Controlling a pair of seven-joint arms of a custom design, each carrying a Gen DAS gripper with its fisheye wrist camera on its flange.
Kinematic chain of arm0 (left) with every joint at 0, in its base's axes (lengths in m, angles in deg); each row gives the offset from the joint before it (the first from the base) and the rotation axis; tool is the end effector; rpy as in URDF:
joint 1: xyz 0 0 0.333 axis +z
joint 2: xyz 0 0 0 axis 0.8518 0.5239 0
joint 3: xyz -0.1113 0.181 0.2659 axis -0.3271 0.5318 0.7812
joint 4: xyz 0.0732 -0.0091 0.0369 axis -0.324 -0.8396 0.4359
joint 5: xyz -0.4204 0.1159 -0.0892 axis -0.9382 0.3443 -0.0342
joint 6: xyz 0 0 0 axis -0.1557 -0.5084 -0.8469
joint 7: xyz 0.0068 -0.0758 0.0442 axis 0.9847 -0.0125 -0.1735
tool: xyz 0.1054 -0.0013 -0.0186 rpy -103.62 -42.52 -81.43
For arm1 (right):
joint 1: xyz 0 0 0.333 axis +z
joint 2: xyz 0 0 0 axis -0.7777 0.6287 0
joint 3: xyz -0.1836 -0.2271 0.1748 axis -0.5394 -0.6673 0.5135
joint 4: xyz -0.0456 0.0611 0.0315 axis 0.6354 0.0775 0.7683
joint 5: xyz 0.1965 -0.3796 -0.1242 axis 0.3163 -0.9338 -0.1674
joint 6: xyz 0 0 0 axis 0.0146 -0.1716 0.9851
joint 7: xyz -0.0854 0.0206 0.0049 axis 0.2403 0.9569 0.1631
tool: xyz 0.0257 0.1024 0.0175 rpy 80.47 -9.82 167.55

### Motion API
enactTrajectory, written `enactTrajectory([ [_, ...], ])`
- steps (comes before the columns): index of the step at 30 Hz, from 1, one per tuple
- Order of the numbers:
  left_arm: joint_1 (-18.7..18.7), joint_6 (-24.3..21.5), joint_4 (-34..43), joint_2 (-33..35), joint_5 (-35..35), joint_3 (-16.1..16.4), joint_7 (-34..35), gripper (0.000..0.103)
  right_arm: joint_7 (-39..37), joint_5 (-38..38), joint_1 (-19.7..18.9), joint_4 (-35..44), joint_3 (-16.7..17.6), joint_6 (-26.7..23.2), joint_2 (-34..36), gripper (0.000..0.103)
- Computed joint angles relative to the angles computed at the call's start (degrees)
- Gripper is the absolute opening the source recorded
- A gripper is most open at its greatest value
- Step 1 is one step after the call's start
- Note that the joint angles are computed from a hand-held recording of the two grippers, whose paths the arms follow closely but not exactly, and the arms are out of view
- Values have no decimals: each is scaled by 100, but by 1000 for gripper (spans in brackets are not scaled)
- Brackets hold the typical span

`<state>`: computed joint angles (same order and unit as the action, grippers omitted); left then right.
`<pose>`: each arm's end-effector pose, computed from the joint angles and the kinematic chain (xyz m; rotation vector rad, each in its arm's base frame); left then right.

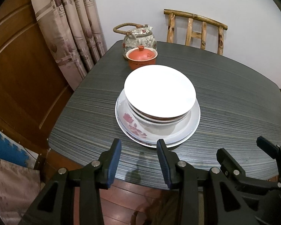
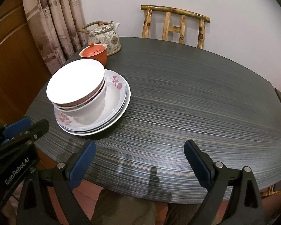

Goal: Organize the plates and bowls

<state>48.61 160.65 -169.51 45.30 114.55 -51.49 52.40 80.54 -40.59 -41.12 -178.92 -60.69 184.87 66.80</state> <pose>0.6514 -0.1926 0.5004 -2.0701 1.5941 -0.4314 0.6684 0.1500 0.4874 -2.0829 1.6004 -0.5085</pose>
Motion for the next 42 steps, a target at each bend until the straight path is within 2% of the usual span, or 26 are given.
enactTrajectory([
  [42,-19,11,-55,-42,-21,-28,-26,40,-178,8,53,2,30,-81,-1,95],
])
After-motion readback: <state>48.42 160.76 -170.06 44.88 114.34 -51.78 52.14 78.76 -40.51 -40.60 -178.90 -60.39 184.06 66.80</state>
